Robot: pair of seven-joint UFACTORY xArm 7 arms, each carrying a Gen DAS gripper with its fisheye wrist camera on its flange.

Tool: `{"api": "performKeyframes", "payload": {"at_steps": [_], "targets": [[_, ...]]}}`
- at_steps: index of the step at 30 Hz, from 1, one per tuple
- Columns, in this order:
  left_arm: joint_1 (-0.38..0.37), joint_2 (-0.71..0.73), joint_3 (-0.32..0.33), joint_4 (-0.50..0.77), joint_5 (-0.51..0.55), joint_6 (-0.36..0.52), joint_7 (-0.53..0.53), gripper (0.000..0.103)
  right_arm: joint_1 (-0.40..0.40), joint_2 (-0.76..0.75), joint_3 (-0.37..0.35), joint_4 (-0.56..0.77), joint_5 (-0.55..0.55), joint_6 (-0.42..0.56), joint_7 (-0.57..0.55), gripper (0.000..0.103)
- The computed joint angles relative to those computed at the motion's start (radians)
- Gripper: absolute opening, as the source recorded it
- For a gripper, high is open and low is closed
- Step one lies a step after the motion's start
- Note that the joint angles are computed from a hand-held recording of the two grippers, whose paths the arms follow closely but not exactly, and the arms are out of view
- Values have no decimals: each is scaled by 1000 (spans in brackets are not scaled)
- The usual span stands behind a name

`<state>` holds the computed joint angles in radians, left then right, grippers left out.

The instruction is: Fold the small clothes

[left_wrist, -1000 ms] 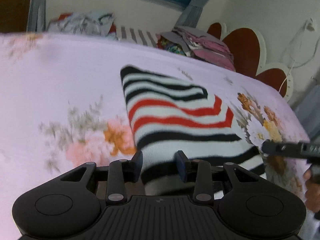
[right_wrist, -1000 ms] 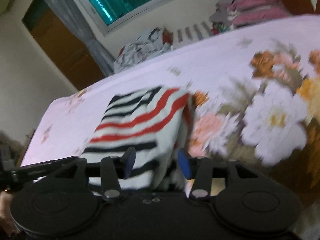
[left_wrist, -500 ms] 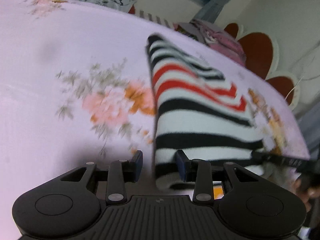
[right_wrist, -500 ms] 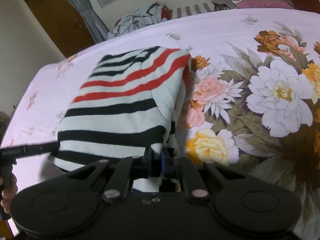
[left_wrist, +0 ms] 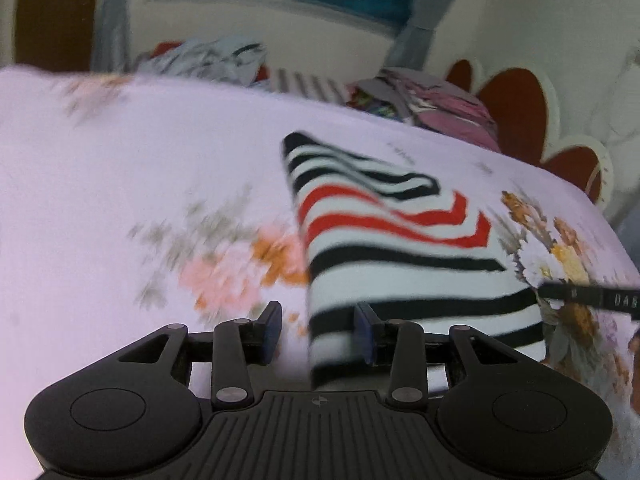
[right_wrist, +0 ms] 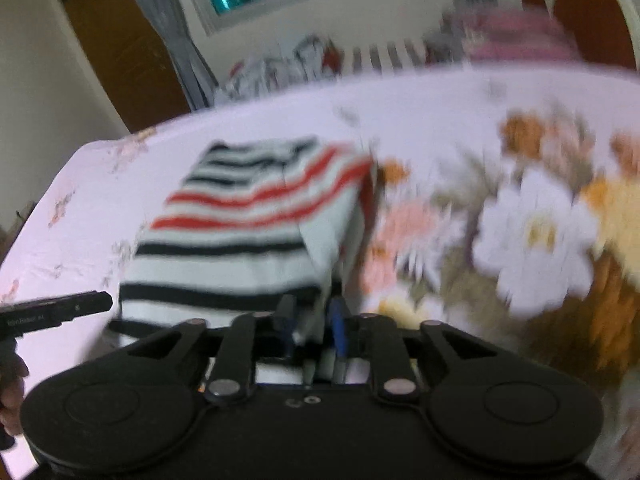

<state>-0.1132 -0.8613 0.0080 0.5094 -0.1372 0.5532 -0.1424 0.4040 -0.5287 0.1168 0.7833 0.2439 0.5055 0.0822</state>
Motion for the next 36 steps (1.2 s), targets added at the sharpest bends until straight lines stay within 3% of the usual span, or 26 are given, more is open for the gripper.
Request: {"api": "performKeyframes", "payload": {"at_steps": [4, 6, 7, 9, 15, 21, 24, 28, 34, 35, 36], "targets": [[-8, 148, -20, 93, 26, -74, 29, 38, 16, 126, 4, 104, -21, -11, -67, 13], [-54, 218, 7, 150, 1, -20, 64, 39, -3, 175, 24, 145, -55, 24, -67, 12], [-37, 246, -20, 168, 28, 0, 64, 39, -16, 194, 35, 161, -78, 51, -60, 11], [-25, 251, -40, 171, 40, 0, 53, 39, -40, 215, 52, 167, -122, 98, -37, 0], [14, 239, -104, 155, 104, -13, -15, 39, -42, 192, 53, 120, -121, 57, -44, 0], [0, 195, -84, 165, 110, 21, -32, 38, -26, 151, 37, 103, -89, 48, -44, 2], [-23, 108, -85, 140, 106, 65, -21, 38, 8, 97, 6, 76, -33, 44, -100, 3], [-64, 3, -95, 85, 77, 194, -24, 38, 32, 60, -14, 45, 17, 78, -148, 3], [-69, -24, -89, 41, 45, 229, -72, 38, 19, 59, -9, 29, 40, 106, -155, 0], [-73, -41, -84, 47, 48, 211, -58, 38, 24, 41, -19, 20, 58, 90, -165, 2], [-67, -53, -84, 50, 56, 190, -52, 39, 24, 22, -28, 9, 78, 65, -163, 18]]}}
